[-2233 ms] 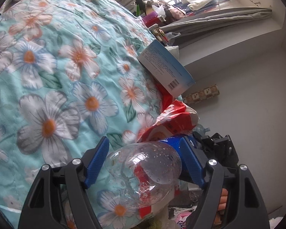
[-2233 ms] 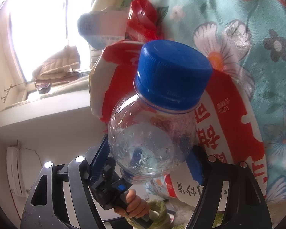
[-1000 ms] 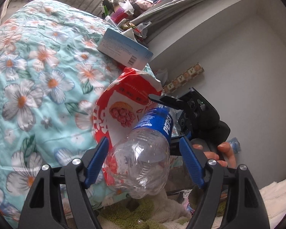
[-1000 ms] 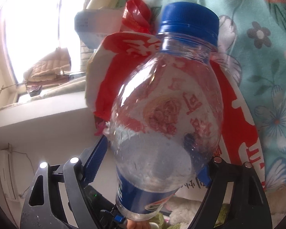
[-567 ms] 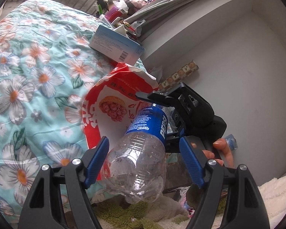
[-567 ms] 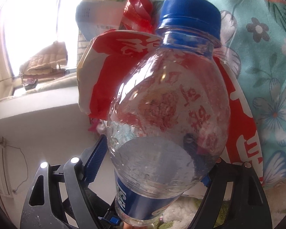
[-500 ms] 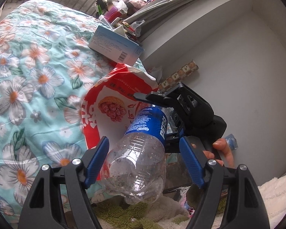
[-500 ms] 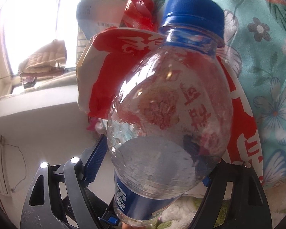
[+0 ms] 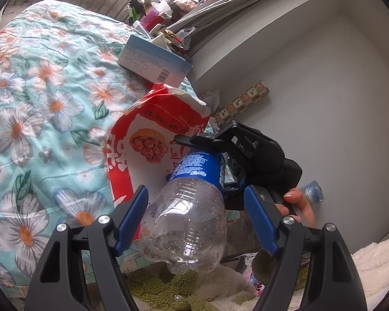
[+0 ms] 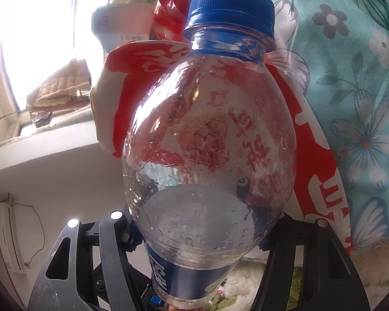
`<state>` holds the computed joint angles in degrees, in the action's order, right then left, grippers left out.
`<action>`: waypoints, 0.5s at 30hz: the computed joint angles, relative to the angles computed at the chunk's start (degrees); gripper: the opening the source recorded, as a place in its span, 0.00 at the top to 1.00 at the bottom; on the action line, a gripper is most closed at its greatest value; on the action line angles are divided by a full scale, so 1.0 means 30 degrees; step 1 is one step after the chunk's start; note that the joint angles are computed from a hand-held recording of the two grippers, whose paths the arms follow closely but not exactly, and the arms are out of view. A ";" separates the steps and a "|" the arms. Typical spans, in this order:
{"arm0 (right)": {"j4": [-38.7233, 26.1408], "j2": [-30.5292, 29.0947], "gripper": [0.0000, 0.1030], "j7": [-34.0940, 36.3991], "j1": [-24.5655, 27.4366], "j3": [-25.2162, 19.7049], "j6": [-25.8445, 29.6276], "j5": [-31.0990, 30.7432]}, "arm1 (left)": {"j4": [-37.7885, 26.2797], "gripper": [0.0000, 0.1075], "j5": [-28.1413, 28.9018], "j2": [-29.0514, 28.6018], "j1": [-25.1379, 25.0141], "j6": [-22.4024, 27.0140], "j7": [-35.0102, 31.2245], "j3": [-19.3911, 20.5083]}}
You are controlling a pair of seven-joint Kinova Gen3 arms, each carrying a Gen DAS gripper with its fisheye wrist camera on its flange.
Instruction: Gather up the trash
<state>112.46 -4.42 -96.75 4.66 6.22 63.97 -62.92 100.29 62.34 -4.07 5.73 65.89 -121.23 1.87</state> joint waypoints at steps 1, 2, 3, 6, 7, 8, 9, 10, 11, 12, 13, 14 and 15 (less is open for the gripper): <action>0.0013 -0.0015 0.40 0.0064 0.0054 0.0074 0.0121 0.0043 | 0.0018 0.32 -0.0023 0.0009 -0.0007 -0.0004 0.0054 -0.0007; 0.0026 -0.0041 0.38 0.0114 0.0058 0.0079 0.0100 -0.0082 | 0.0034 0.32 -0.0074 0.0009 -0.0016 -0.0006 0.0122 -0.0010; 0.0049 -0.0026 0.37 0.0125 0.0023 0.0032 -0.0014 -0.0143 | 0.0051 0.32 -0.0171 0.0009 -0.0021 -0.0042 0.0215 -0.0002; 0.0344 -0.0006 0.32 0.0288 -0.0061 -0.0041 -0.0445 -0.0583 | 0.0069 0.32 -0.0530 -0.0009 -0.0069 -0.0171 0.0493 -0.0008; 0.0409 0.0021 0.32 0.0288 -0.0086 -0.0069 -0.0612 -0.0722 | 0.0047 0.32 -0.0744 -0.0047 -0.0079 -0.0268 0.0685 0.0005; 0.0456 0.0041 0.31 0.0308 -0.0109 -0.0093 -0.0755 -0.0837 | 0.0051 0.32 -0.0976 -0.0126 -0.0103 -0.0381 0.0877 -0.0008; 0.0504 0.0034 0.31 0.0426 -0.0058 -0.0017 -0.0732 -0.0935 | 0.0078 0.32 -0.1218 -0.0252 -0.0151 -0.0454 0.1027 -0.0066; 0.0522 0.0035 0.31 0.0510 -0.0039 0.0001 -0.0796 -0.1016 | 0.0095 0.32 -0.1376 -0.0327 -0.0183 -0.0477 0.1137 -0.0131; 0.0583 -0.0014 0.31 0.0527 -0.0065 -0.0057 -0.1028 -0.1072 | 0.0178 0.32 -0.1424 -0.0419 -0.0251 -0.0435 0.1169 -0.0262; 0.0631 -0.0066 0.31 0.0505 -0.0106 -0.0114 -0.1229 -0.1068 | 0.0360 0.32 -0.1327 -0.0529 -0.0371 -0.0359 0.1050 -0.0474; 0.0644 -0.0107 0.31 0.0403 -0.0151 -0.0158 -0.1371 -0.1010 | 0.0536 0.32 -0.1266 -0.0638 -0.0491 -0.0333 0.0975 -0.0647; 0.0689 -0.0204 0.32 0.0262 -0.0204 -0.0203 -0.1526 -0.0961 | 0.0724 0.32 -0.1228 -0.0766 -0.0631 -0.0331 0.0925 -0.0823; 0.0687 -0.0287 0.32 0.0184 -0.0237 -0.0195 -0.1591 -0.0850 | 0.0976 0.32 -0.1087 -0.0904 -0.0811 -0.0291 0.0759 -0.1072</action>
